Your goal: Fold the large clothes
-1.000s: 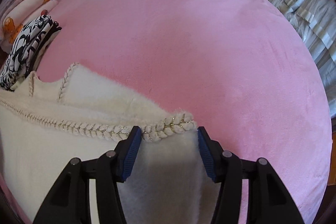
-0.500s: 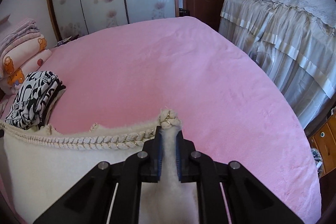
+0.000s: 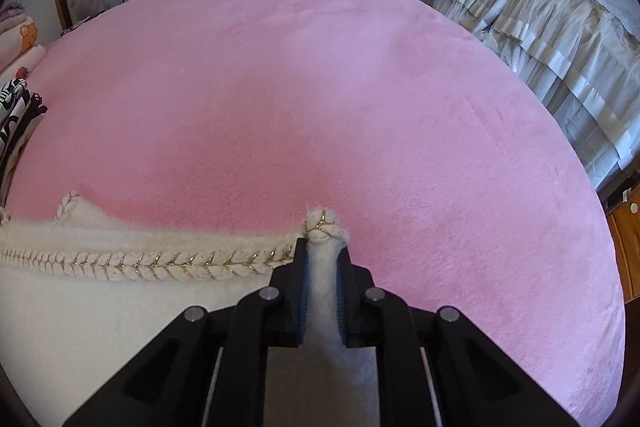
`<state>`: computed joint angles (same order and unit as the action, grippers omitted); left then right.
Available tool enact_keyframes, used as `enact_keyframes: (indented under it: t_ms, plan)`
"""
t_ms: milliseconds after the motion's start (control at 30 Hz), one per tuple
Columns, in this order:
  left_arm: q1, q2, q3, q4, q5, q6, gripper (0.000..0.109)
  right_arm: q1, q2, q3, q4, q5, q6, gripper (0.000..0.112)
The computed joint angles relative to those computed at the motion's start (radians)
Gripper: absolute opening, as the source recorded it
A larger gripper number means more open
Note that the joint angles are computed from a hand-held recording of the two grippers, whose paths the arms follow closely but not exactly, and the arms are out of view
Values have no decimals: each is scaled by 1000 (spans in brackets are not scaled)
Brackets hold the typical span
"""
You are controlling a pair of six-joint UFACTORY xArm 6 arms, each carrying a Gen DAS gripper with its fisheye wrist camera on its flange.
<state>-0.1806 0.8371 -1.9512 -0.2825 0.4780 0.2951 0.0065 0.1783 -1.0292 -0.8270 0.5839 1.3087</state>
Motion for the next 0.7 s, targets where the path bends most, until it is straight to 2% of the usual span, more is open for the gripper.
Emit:
enact_keyframes:
  t_ms: [100,133,167,233,300,367,400,433,467,533,600,633,700]
  plan:
    - [9,12,-18,-63,23,39,13,-16,-23,24,50,-31,-25,23]
    - [11,6,-14,-61,31,37,20,-18,-37,34,80,-40,-48,26]
    - [15,-9,1,-48,34,28,26,-13,-56,45,87,-43,-55,26]
    - [21,-52,45,-19,33,17,31,11,-111,61,42,1,-22,26]
    - [19,-143,159,8,-18,30,31,52,-176,84,-38,32,28,26]
    - [7,-255,300,1,-95,74,32,104,-229,99,-53,38,24,26]
    - [-4,-321,373,-53,-116,141,34,134,-248,105,-56,33,28,26]
    - [-16,-382,437,-142,-122,229,42,167,-257,105,-47,25,26,26]
    - [-28,-434,494,-209,-130,287,60,198,-259,103,-30,9,26,26]
    - [-63,-541,616,-352,-150,372,80,254,-244,99,-3,-61,47,26]
    - [-95,-599,689,-483,-147,451,80,308,-203,86,0,-132,88,26]
    - [-109,-611,713,-510,-145,457,80,331,-178,76,7,-151,95,26]
    - [-138,-622,771,-478,-179,389,80,385,-112,44,5,-150,130,26]
